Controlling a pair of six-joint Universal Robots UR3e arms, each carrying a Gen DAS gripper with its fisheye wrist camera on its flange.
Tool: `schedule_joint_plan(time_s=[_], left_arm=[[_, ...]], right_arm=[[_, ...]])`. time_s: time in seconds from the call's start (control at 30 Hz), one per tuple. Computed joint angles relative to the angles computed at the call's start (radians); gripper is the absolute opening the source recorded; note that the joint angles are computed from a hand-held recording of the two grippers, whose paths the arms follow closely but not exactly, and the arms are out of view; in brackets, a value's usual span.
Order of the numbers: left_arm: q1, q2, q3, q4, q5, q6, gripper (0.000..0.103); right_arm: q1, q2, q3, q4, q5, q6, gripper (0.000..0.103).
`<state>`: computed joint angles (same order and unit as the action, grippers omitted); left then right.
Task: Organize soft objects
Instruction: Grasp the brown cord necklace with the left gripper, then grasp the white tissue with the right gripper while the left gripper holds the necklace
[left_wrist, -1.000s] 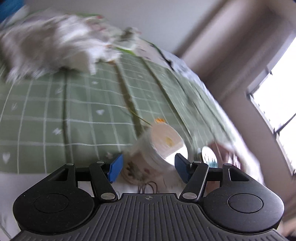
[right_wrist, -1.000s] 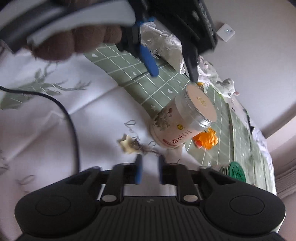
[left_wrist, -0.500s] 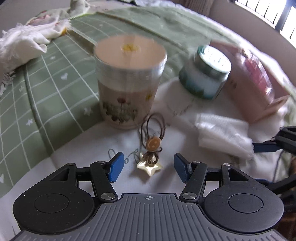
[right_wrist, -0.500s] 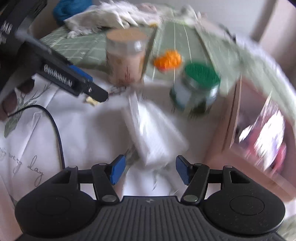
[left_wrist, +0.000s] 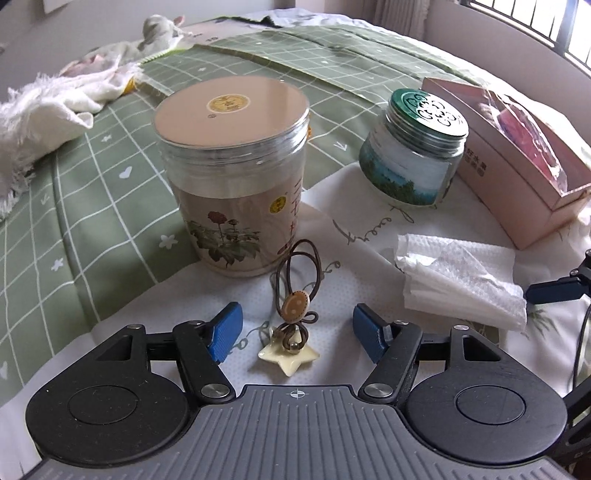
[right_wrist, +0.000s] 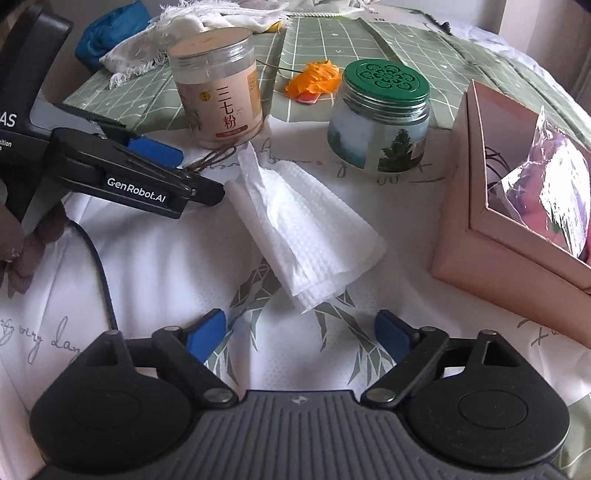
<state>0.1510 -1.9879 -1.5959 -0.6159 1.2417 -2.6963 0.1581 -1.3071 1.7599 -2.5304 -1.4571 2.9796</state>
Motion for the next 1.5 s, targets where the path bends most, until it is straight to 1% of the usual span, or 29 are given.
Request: schedule_joint_plan(time_s=[0.1,0.2,0.27,0.3,0.33,0.4,0.43,0.53,0.77,0.87,0.9,0.93,0.97,1.0,1.07,1.13,1.2,1.27,1.33,1.43,1.47,1.5], left_arm=[[0.004,-0.001,0.0,0.0,-0.007,0.001,0.072],[0.008,0.0,-0.017,0.025,-0.015,0.0,0.072],[0.011,0.003,-0.03,0.04,-0.019,0.003,0.072],[0.011,0.006,-0.037,0.047,-0.02,0.003,0.07],[0.012,0.008,-0.042,0.057,-0.022,0.003,0.065],[0.02,0.014,-0.052,0.072,-0.04,-0.002,0.02],[0.029,0.013,-0.041,0.047,-0.061,-0.008,0.02],[0.045,0.01,-0.04,0.038,-0.091,-0.021,0.02],[0.04,0.003,-0.033,0.038,-0.086,-0.023,0.02],[0.044,0.002,-0.029,0.029,-0.09,-0.025,0.02],[0.044,0.003,-0.028,0.025,-0.088,-0.026,0.02],[0.043,0.003,-0.026,0.022,-0.086,-0.026,0.02],[0.042,0.004,-0.025,0.019,-0.084,-0.027,0.02],[0.042,0.003,-0.023,0.017,-0.083,-0.029,0.02],[0.041,0.0,-0.016,0.01,-0.081,-0.036,0.02],[0.04,0.001,-0.015,0.007,-0.078,-0.04,0.02],[0.04,-0.001,-0.011,0.003,-0.078,-0.043,0.02],[0.041,-0.001,-0.011,0.003,-0.078,-0.046,0.02],[0.043,0.001,-0.013,0.002,-0.081,-0.045,0.021],[0.051,0.0,-0.009,-0.013,-0.093,-0.057,0.022],[0.054,0.001,-0.011,-0.012,-0.096,-0.072,0.022],[0.055,0.003,-0.015,-0.01,-0.097,-0.087,0.022]], right_arm=[[-0.001,0.024,-0.046,0.052,-0.007,0.018,0.103],[0.001,0.047,-0.081,0.08,-0.012,0.045,0.103],[0.016,0.055,-0.081,0.065,-0.033,0.063,0.103],[0.023,0.056,-0.073,0.047,-0.043,0.072,0.103],[0.026,0.053,-0.062,0.032,-0.049,0.076,0.103],[0.026,0.047,-0.042,0.009,-0.049,0.078,0.103],[0.025,0.044,-0.035,0.001,-0.048,0.078,0.103],[0.031,0.034,-0.01,-0.029,-0.058,0.077,0.103],[0.046,0.021,0.008,-0.054,-0.077,0.078,0.103],[0.043,0.015,-0.006,-0.027,-0.066,0.056,0.103],[0.038,0.014,-0.028,0.009,-0.051,0.047,0.099],[0.028,0.01,-0.05,0.05,-0.024,0.037,0.091],[0.013,0.004,-0.079,0.101,0.016,0.02,0.089],[-0.008,-0.005,-0.103,0.143,0.072,0.006,0.089],[-0.032,-0.03,-0.116,0.142,0.142,-0.005,0.089],[-0.035,-0.038,-0.135,0.101,0.154,-0.013,0.089],[-0.041,-0.019,-0.175,0.092,0.149,-0.004,0.089],[-0.06,0.022,-0.231,0.125,0.174,0.0,0.089],[-0.065,0.1,-0.329,0.201,0.193,-0.013,0.089],[-0.053,0.202,-0.426,0.221,0.181,-0.021,0.088],[-0.043,0.231,-0.462,0.236,0.167,-0.027,0.085],[-0.039,0.249,-0.475,0.234,0.154,-0.03,0.074]])
